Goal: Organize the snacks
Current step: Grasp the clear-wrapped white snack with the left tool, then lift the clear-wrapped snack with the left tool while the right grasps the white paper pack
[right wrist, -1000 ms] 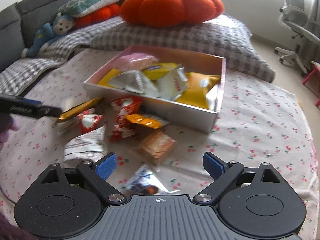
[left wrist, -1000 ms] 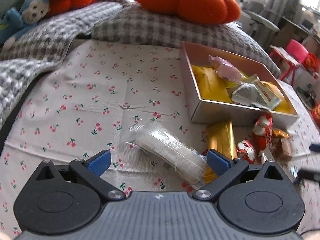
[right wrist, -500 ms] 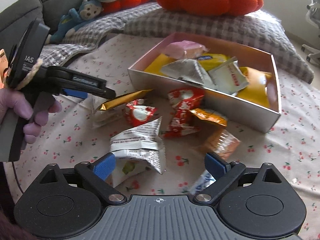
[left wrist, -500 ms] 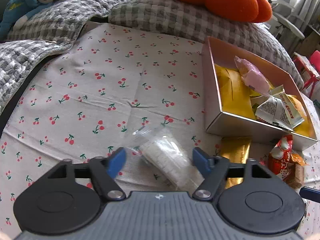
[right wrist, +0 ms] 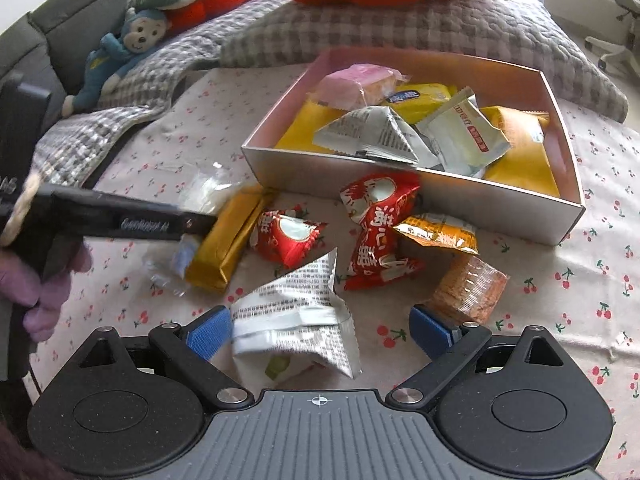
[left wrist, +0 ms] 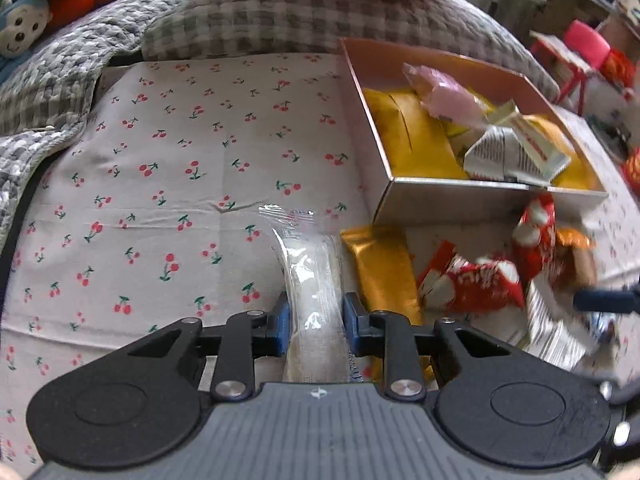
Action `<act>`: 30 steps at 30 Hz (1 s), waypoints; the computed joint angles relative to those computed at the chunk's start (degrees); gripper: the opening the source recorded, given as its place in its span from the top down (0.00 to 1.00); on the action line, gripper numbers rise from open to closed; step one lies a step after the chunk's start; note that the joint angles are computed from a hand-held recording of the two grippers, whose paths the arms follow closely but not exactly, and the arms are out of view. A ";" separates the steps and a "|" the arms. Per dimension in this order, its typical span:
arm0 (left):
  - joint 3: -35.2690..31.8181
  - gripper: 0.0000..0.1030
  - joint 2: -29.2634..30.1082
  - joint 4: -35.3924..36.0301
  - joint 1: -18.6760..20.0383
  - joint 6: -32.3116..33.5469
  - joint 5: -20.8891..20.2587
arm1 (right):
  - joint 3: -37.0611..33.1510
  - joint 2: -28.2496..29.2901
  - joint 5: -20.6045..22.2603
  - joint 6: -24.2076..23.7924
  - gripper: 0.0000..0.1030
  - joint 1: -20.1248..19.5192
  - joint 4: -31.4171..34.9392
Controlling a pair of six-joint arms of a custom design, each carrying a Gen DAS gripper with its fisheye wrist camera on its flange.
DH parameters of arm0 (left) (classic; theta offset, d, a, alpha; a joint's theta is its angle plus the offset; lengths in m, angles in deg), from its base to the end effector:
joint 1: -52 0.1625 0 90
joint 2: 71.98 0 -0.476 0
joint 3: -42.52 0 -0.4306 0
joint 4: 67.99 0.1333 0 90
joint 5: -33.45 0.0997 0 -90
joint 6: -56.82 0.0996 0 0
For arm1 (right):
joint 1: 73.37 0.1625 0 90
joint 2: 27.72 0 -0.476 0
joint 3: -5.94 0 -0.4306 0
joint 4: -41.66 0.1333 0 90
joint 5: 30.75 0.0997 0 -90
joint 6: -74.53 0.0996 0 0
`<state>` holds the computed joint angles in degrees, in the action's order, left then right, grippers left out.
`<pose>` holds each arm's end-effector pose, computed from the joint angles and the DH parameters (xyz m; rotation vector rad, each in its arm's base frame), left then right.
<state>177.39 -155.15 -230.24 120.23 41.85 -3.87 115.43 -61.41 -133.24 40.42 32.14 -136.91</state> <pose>0.0349 -0.4856 0.2757 -0.0687 2.2770 -0.7444 0.2736 -0.5679 -0.0637 1.1762 -2.6283 0.2670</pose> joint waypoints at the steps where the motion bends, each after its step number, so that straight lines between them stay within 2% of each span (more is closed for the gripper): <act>1: 0.19 0.75 -0.40 0.78 -0.09 -0.28 0.25 | -0.42 0.17 -0.18 1.93 0.06 0.15 0.44; 6: 1.18 0.67 -1.77 2.47 -0.45 -1.76 1.89 | -2.52 1.73 -4.45 12.05 0.06 1.74 0.56; 9: 1.82 0.63 -2.53 3.14 -0.77 -2.72 2.27 | -2.92 2.63 -6.80 13.50 0.08 2.68 -0.42; 12: 2.49 0.56 -2.99 3.59 -1.15 -2.88 3.17 | -2.50 3.35 -9.00 10.05 0.11 3.55 -2.14; 19: 4.16 0.54 -4.48 3.75 -1.82 -2.00 3.43 | 1.32 2.42 -8.88 1.55 0.12 3.88 -6.65; 25: 6.25 0.48 -5.44 0.20 -2.05 1.20 3.48 | 4.50 2.30 -8.25 -10.44 0.12 2.90 -17.85; 27: 6.98 0.40 -5.35 -1.99 -1.99 2.93 3.66 | 5.36 1.17 -6.41 -10.71 0.11 1.97 -18.77; 30: 8.26 0.34 -4.86 -7.38 -1.53 5.93 3.24 | 6.27 -1.16 -3.57 -7.82 0.10 0.51 -16.86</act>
<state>185.65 -160.01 -237.62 118.70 47.78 -0.63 121.70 -62.57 -136.81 32.61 32.65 -153.77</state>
